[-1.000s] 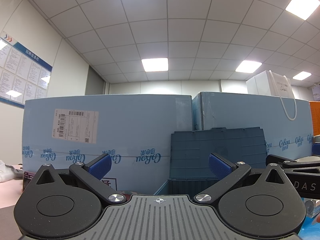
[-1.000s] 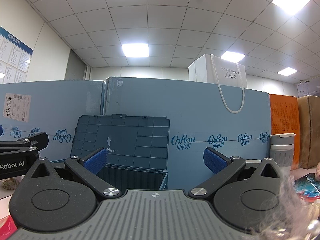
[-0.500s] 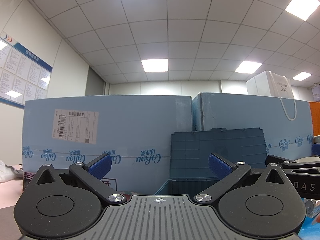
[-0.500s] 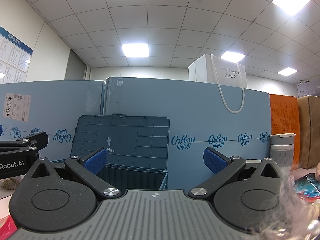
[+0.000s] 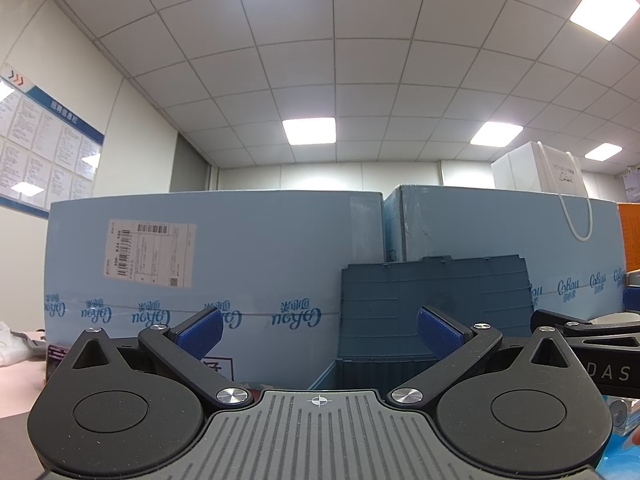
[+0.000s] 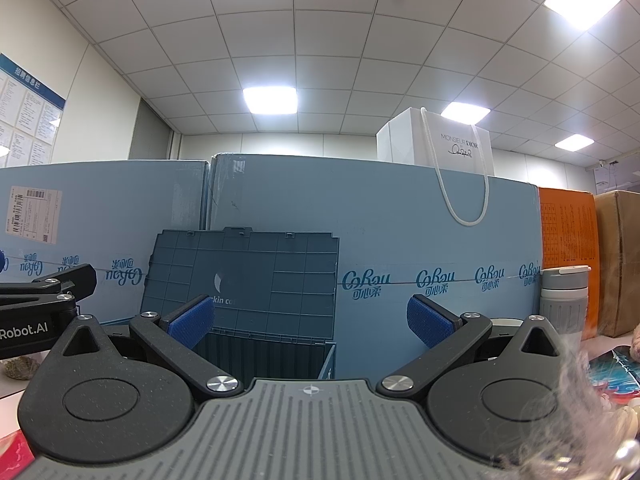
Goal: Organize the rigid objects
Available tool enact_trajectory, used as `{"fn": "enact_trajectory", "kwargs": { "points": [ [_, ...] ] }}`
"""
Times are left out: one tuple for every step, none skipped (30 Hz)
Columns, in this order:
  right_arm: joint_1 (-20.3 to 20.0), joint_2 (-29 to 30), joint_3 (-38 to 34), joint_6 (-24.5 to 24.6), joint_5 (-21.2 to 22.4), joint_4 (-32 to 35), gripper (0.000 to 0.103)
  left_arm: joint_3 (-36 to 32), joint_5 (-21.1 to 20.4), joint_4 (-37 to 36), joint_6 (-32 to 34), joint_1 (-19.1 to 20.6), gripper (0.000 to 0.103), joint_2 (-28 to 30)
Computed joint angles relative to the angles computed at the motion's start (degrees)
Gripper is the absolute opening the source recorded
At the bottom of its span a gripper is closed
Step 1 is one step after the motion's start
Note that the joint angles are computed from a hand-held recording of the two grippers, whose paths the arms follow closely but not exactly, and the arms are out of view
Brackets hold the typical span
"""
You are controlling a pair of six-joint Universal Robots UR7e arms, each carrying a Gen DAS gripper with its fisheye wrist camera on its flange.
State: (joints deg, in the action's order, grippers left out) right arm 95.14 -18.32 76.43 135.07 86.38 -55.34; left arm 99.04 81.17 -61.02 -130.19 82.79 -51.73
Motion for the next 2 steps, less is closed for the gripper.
{"fn": "enact_trajectory", "kwargs": {
  "points": [
    [0.01, 0.01, -0.02, -0.01, 0.02, 0.01, 0.103, -0.01, -0.05, -0.09, 0.09, -0.02, 0.103, 0.03],
    [0.02, 0.02, -0.07, -0.03, 0.06, 0.08, 0.103, -0.03, -0.08, -0.07, 0.10, -0.04, 0.103, 0.06]
  ]
}}
